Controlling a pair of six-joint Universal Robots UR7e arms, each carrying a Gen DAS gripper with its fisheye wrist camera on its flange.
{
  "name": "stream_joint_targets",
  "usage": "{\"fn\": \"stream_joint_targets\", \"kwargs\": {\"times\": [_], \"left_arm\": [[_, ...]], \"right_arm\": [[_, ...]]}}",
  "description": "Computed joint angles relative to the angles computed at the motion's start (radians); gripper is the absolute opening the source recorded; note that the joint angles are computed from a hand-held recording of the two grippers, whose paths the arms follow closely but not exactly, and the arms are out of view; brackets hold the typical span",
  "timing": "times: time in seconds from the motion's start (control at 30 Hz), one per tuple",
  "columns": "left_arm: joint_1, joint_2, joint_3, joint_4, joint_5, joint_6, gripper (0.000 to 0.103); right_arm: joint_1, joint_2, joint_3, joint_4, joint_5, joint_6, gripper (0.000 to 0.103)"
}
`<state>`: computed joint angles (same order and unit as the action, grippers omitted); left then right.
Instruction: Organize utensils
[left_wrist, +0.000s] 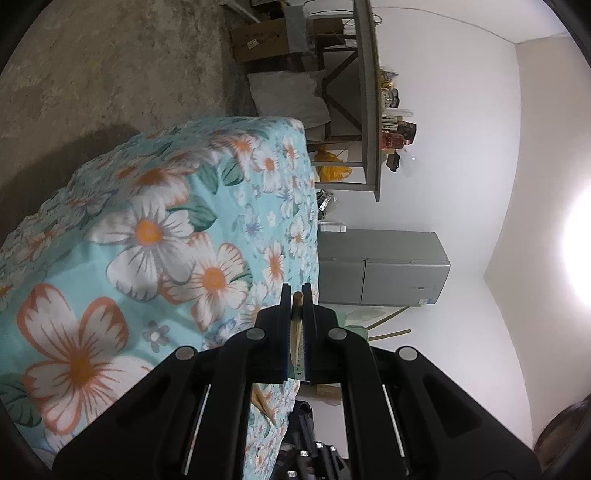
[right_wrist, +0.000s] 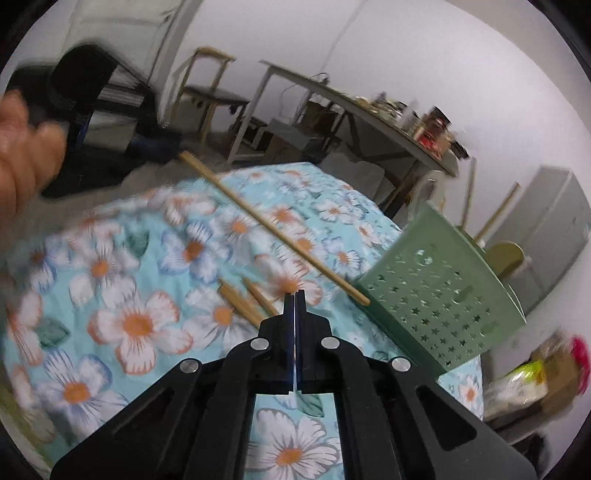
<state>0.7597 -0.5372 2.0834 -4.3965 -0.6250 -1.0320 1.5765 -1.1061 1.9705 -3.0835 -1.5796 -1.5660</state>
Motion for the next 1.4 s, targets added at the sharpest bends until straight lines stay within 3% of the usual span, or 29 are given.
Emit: {"fn": "stream_joint_targets", "kwargs": {"times": [0.23, 0.43, 0.7, 0.9, 1.13, 1.4], "left_arm": [[-0.021, -0.034, -0.002, 0.039, 0.03, 0.058, 0.004], [-0.04, -0.031, -0.004, 0.057, 0.082, 0.045, 0.004], [-0.035, -0.023, 0.012, 0.064, 0.096, 0.004, 0.004], [-0.021, -0.027, 0.01, 0.029, 0.085, 0.042, 0.004], [0.0, -0.043, 0.009, 0.002, 0.067, 0.094, 0.004], [0.019, -0.053, 0.01, -0.006, 0.042, 0.14, 0.004]], "right_arm": [[0.0, -0.029, -0.052, 0.051, 0.036, 0.111, 0.0], [-0.032, -0.063, -0.048, 0.097, 0.041, 0.101, 0.0], [-0.024, -0.02, -0.086, 0.154, -0.037, 0.06, 0.0], [0.009, 0.064, -0.164, 0.203, -0.091, 0.103, 0.019], [0.045, 0.149, -0.279, 0.375, -0.157, 0.105, 0.02], [0.077, 0.213, -0.355, 0.483, -0.265, 0.018, 0.02]]}}
